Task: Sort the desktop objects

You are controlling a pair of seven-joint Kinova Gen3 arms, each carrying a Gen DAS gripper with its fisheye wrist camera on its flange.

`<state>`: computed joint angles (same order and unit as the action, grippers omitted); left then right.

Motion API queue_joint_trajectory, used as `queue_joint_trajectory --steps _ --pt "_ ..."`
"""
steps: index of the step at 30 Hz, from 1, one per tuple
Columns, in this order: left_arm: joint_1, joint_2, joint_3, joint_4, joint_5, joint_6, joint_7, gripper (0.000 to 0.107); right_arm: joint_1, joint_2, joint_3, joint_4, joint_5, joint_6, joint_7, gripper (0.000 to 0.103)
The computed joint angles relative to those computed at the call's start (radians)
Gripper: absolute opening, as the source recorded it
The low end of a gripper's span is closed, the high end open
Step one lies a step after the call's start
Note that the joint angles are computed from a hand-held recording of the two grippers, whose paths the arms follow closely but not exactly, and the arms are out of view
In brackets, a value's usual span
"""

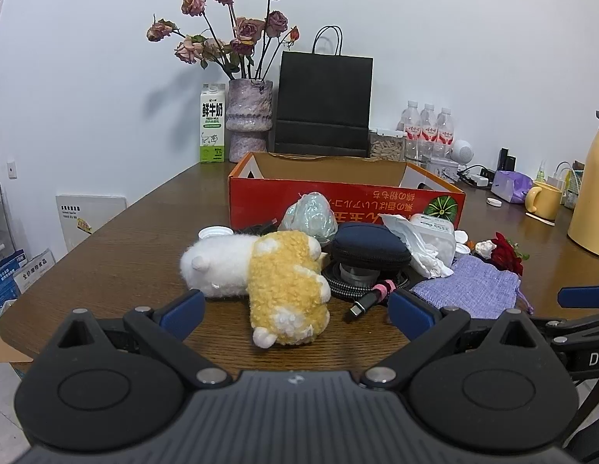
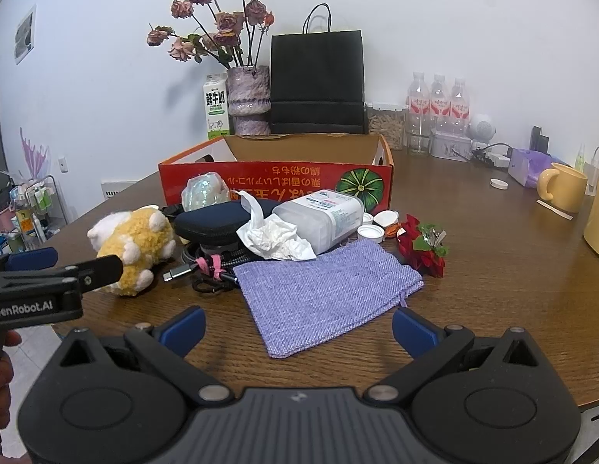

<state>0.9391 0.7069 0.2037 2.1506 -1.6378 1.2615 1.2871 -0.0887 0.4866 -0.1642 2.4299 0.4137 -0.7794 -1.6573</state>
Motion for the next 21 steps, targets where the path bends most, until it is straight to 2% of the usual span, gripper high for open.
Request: queue_joint_trajectory --steps 21 --pt "-0.013 0.006 -0.007 -0.015 0.008 -0.019 -0.033 0.103 -0.011 0.02 0.001 -0.013 -0.012 0.008 0.006 0.103"
